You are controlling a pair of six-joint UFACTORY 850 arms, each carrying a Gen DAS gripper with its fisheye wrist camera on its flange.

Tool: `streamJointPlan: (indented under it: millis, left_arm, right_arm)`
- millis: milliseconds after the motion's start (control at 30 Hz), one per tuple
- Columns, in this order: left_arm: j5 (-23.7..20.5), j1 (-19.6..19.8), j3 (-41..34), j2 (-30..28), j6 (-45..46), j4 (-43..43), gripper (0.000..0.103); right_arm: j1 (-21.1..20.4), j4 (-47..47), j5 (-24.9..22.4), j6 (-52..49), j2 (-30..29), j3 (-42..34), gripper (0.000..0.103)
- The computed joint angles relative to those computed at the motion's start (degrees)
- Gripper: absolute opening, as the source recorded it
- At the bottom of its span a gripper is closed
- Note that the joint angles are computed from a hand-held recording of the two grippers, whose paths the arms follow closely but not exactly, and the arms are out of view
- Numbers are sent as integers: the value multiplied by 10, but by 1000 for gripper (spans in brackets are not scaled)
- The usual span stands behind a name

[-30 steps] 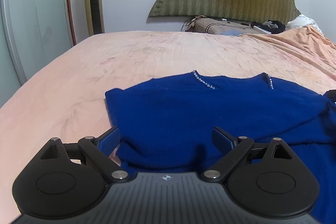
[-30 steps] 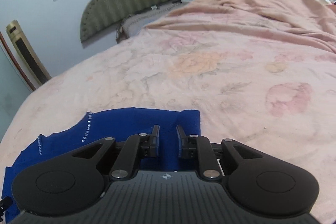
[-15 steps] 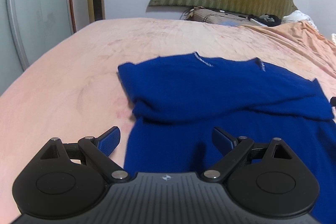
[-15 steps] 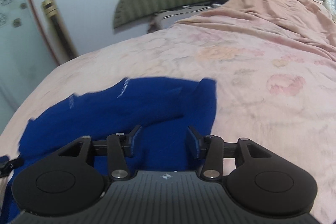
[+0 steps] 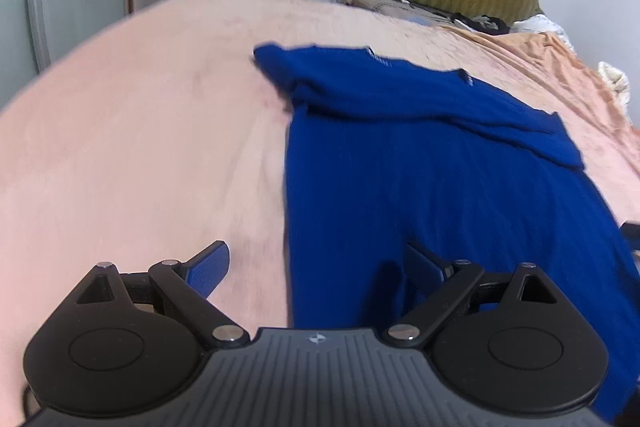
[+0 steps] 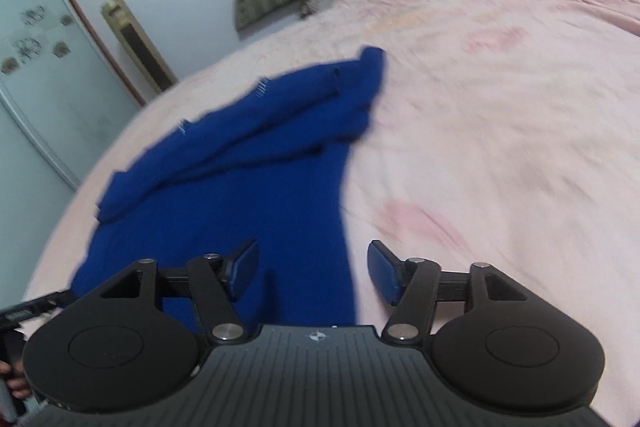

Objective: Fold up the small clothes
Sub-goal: 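Move both tools to the sweater hem and close them on it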

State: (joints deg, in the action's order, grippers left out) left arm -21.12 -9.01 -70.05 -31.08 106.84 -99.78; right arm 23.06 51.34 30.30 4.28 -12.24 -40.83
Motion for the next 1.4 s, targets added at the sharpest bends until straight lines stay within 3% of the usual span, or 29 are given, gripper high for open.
streamJointPlan:
  millis: [100, 267, 333, 400, 433, 467, 567, 767, 867, 933, 1033, 1100, 1133, 1167, 1200, 1233, 1400]
  left_arm:
    - [-24, 9, 7, 4, -9, 22, 95]
    - [-107, 16, -9, -10, -83, 88, 94]
    - [-139, 14, -18, -18, -100, 100, 93]
    - [-160, 10, -27, -26, -113, 110, 69]
    - [-166, 8, -34, -32, -126, 119, 39]
    - [-173, 7, -47, -41, -156, 136, 18]
    - [-183, 6, -77, -63, -222, 155, 10]
    - [-145, -14, -85, -56, -73, 37, 9]
    - [-97, -29, -105, -68, 15, -49, 9]
    - [-68, -36, -128, -82, 2, -36, 10]
    - [-71, -29, -139, -86, -99, 53, 12]
    - [-72, -23, -128, -79, -118, 80, 22]
    - [-69, -20, -118, -74, -122, 87, 36]
    - [-66, -16, -106, -67, -121, 87, 55]
    - [-70, -7, -84, -57, -113, 79, 63]
    - [-81, 0, -72, -51, -116, 79, 69]
    - [-159, 32, -7, -15, -101, 116, 69]
  right_arm:
    - [15, -22, 14, 31, 14, 30, 67]
    - [35, -64, 15, 59, 27, 48, 68]
    - [44, -84, 8, 55, 21, 40, 59]
    - [53, -87, -2, 29, 7, 21, 41]
    - [54, -98, -10, 26, 0, 10, 30]
    - [58, -86, -14, 3, -10, -3, 23]
    - [62, -20, -23, -90, -26, -33, 14]
    - [41, -7, -13, -158, -32, -71, 11]
    - [33, 35, 12, -223, -47, -98, 11]
    - [28, 86, 39, -276, -68, -122, 11]
    - [14, 148, 25, -304, -89, -146, 29]
    - [16, 130, 22, -265, -82, -130, 42]
    - [19, 107, 22, -235, -74, -116, 51]
    - [24, 100, 26, -219, -66, -102, 53]
    - [33, 112, 32, -219, -59, -89, 53]
    - [41, 127, 35, -217, -50, -74, 53]
    - [78, 70, 49, -65, 1, 20, 54]
